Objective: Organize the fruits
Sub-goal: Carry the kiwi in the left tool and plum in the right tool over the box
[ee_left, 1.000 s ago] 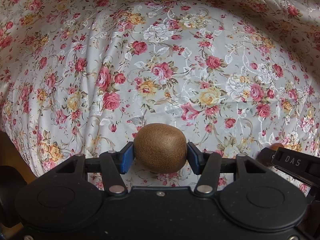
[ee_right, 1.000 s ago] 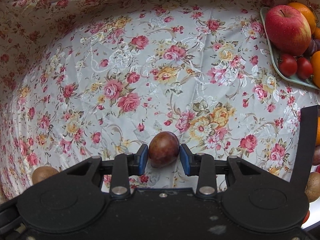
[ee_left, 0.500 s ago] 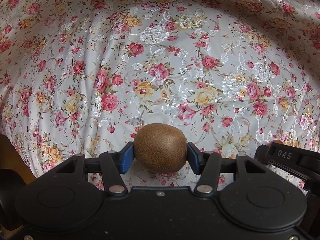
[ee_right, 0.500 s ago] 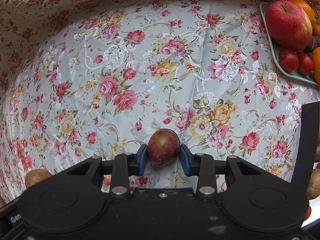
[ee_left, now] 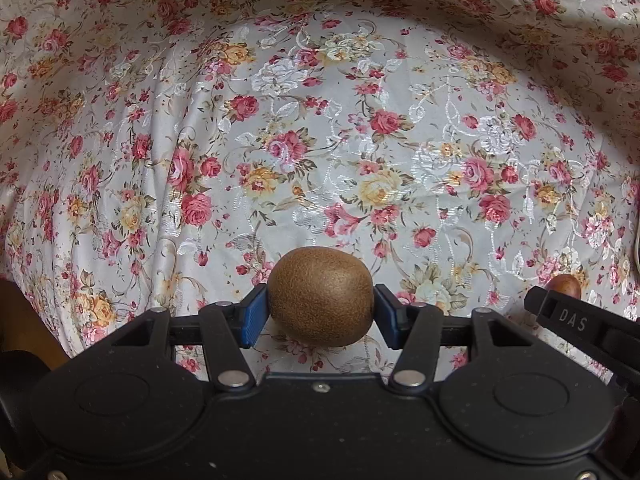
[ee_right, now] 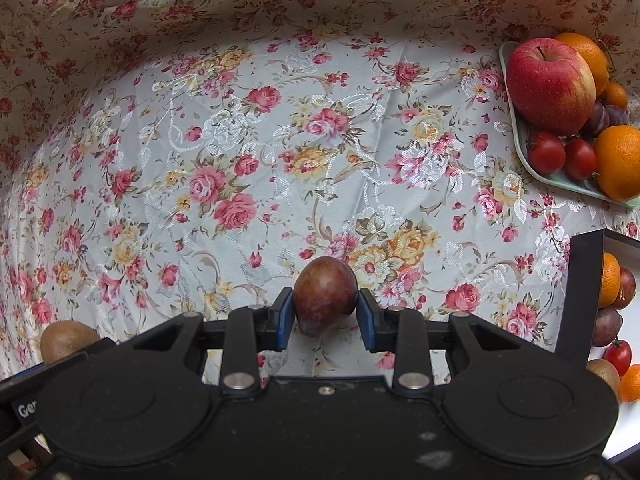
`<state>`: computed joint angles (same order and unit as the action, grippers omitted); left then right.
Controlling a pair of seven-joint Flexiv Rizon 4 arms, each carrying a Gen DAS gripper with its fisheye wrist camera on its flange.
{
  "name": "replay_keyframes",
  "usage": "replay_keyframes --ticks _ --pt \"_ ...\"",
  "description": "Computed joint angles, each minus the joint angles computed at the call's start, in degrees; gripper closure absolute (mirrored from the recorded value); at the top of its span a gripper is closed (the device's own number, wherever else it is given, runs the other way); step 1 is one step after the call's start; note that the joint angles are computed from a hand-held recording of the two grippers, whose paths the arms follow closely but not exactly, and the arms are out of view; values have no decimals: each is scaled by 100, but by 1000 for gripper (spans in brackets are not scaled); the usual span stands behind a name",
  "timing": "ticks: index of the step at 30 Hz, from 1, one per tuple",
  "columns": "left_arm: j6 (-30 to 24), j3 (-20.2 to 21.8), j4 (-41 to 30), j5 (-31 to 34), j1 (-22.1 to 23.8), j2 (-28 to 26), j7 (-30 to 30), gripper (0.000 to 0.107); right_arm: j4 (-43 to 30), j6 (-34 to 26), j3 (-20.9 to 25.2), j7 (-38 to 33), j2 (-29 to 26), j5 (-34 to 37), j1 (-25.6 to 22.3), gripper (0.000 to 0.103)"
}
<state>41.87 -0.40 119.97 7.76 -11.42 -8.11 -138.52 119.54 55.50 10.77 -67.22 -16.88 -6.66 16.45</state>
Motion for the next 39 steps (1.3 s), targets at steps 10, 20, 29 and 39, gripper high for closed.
replay_keyframes --ticks 10,20,29,39 --pt "-153 -125 -405 38 -212 -238 0 47 8 -95 -69 -361 252 259 -307 69" --pt "-321 -211 -807 49 -476 -474 47 47 10 -255 -175 -663 494 563 -602 69" --pt "-476 -289 -1344 52 -810 -860 18 47 -24 -452 -281 -923 633 834 -862 69" --pt "-732 -330 -2074 170 -1241 -1328 -6 47 -48 -543 -555 -1156 779 1034 -1292 69"
